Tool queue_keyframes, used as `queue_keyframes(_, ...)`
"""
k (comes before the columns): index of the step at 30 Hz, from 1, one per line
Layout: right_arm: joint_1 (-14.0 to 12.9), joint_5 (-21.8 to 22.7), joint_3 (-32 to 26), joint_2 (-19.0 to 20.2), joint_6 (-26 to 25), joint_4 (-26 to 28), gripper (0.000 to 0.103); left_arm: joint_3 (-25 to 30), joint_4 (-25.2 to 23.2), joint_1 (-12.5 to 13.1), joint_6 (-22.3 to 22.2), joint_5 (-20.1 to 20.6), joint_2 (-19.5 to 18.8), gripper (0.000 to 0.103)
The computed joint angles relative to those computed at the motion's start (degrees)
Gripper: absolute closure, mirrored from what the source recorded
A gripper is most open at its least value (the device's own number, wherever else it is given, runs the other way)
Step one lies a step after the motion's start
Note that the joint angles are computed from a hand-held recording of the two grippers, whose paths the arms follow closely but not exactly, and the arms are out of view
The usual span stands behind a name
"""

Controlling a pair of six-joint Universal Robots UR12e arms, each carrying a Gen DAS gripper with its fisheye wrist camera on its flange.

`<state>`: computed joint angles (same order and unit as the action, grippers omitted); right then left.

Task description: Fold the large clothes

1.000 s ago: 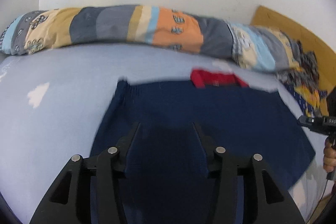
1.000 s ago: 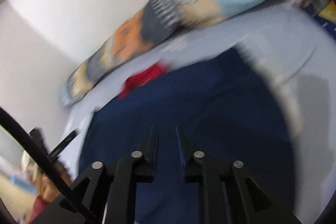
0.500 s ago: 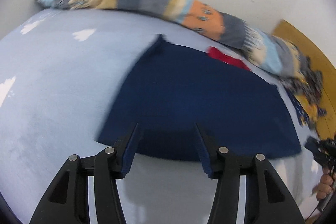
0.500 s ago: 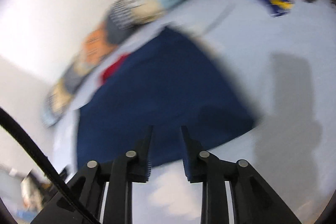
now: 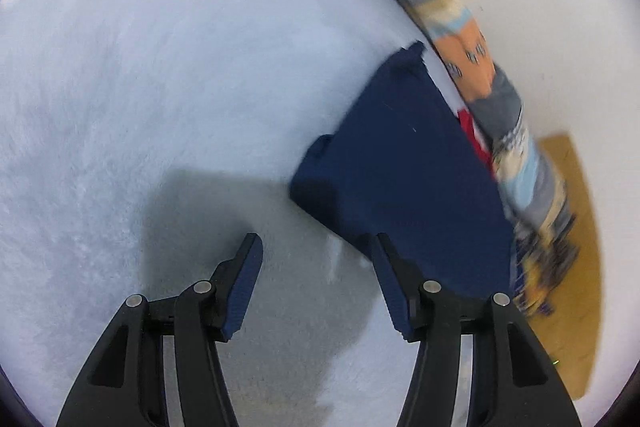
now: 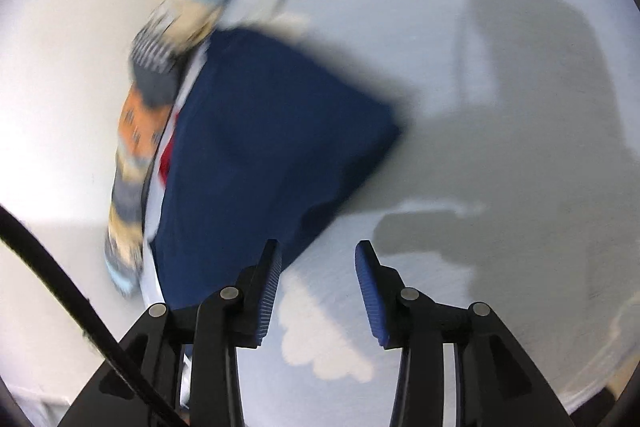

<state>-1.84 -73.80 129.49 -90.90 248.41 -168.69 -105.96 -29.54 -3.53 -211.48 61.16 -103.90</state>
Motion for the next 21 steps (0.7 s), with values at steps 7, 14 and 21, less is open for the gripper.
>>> queue_keyframes(7,-1.5,2.3,0.7,0.8,1.8,-1.3,0.06,0.2,5.0,-1.1,-2.3,0.1,-1.4,0.039)
queue_keyframes(14,-1.6,3.4,0.6,4.8,0.6,-9.7,0.06,0.1,18.1,-0.9,-12.0,-0.7,-5.0,0.036)
queue_keyframes(21,-0.9,0.5,-0.7,7.4,-2.3,-14.9,0.089,2.0,19.0,-2.1,-12.1,3.0,-6.4,0.089)
